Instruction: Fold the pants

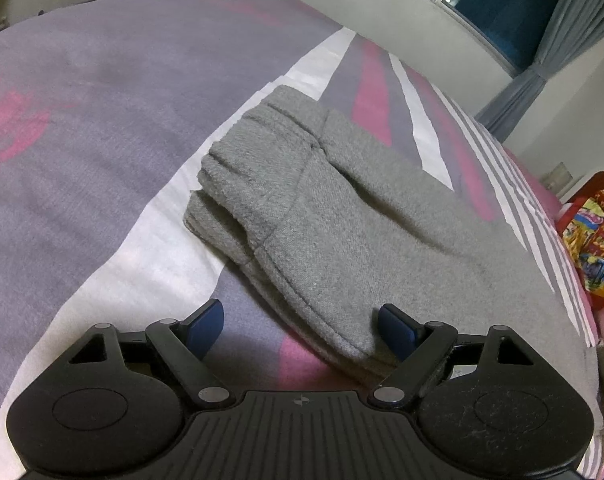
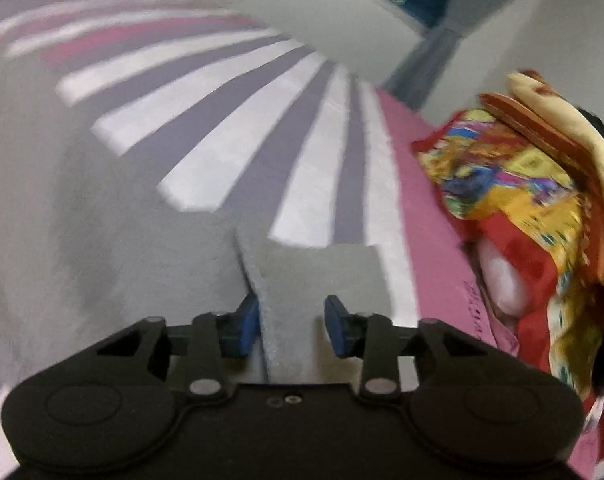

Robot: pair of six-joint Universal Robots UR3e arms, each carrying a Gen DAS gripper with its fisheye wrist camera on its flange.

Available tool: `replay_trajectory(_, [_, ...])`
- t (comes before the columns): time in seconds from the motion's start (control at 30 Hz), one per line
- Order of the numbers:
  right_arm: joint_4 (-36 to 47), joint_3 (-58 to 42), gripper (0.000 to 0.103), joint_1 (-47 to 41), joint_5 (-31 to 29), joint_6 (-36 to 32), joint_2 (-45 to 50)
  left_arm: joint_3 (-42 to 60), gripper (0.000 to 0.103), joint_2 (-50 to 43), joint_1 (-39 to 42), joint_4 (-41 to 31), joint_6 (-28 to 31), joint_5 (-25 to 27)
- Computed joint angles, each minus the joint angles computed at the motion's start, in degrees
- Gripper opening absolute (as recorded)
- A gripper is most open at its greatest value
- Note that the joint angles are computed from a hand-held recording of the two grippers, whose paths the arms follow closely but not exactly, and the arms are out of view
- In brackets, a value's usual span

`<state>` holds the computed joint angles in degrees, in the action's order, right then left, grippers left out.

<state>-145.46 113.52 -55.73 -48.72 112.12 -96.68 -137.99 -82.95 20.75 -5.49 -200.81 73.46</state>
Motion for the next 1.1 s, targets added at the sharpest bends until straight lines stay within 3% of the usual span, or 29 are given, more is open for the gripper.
replay_trajectory(0.17, [22.6, -13.2, 0.004, -16.7, 17.1, 14.1, 4.9, -0.7, 0.084, 0.1, 0.3, 0.7, 0.4, -0.4])
replay_trajectory(0.23, [37.6, -19.9, 0.004, -22.4, 22.1, 13.5, 10.0, -0.7, 0.084, 0.4, 0.4, 0.2, 0.6, -0.6])
replay_trajectory(0.3, [46.9, -24.6, 0.004, -24.9, 23.0, 11.4, 16.2, -0.5, 0.084, 0.5, 0.3, -0.1, 0.5, -0.4])
replay_trajectory(0.43, [45.9, -25.9, 0.004, -24.3, 17.3, 15.7, 24.6, 0.7, 0.084, 0.4, -0.2, -1.6, 0.3, 0.3])
replay_trajectory(0.67, [54.7, -25.0, 0.004, -27.9, 21.8, 13.1, 25.0, 1.2, 0.084, -0.4, -1.0, -1.2, -0.2, 1.1])
replay_trajectory(0.73, [46.9, -22.3, 0.004, -27.0, 18.5, 16.2, 24.2, 1.8, 0.084, -0.2, -1.0, -1.9, -0.6, 1.3])
replay_trajectory(0.77, [47.5, -23.2, 0.003, -27.1, 17.1, 16.4, 25.0, 2.0, 0.084, 0.6, -0.8, -2.6, -1.4, 1.2])
replay_trajectory(0.83, [48.4, -24.2, 0.003, -26.9, 16.9, 17.4, 25.5, -2.1, 0.084, 4.1, 2.0, 2.1, -4.7, -2.0])
replay_trajectory(0.9, [51.4, -25.5, 0.01, -26.9, 17.0, 16.2, 25.7, -8.3, 0.084, 7.7, 7.3, 9.2, -8.3, -8.3])
replay_trajectory(0.97, [51.6, -25.6, 0.012, -26.6, 16.7, 15.0, 25.3, -11.9, 0.084, 9.9, 11.8, 11.6, -10.8, -13.2])
replay_trajectory(1.0, [51.1, -25.4, 0.013, -26.5, 16.5, 15.0, 25.0, -12.4, 0.075, 10.1, 12.9, 11.4, -10.7, -14.7])
replay_trajectory(1.03, [51.0, -25.3, 0.013, -26.4, 16.4, 14.9, 24.9, -12.6, 0.055, 10.0, 13.5, 11.4, -10.5, -15.4])
replay_trajectory(1.1, [50.5, -24.9, 0.013, -26.3, 16.5, 15.5, 24.9, -13.2, 0.052, 8.9, 14.2, 13.1, -11.7, -15.7])
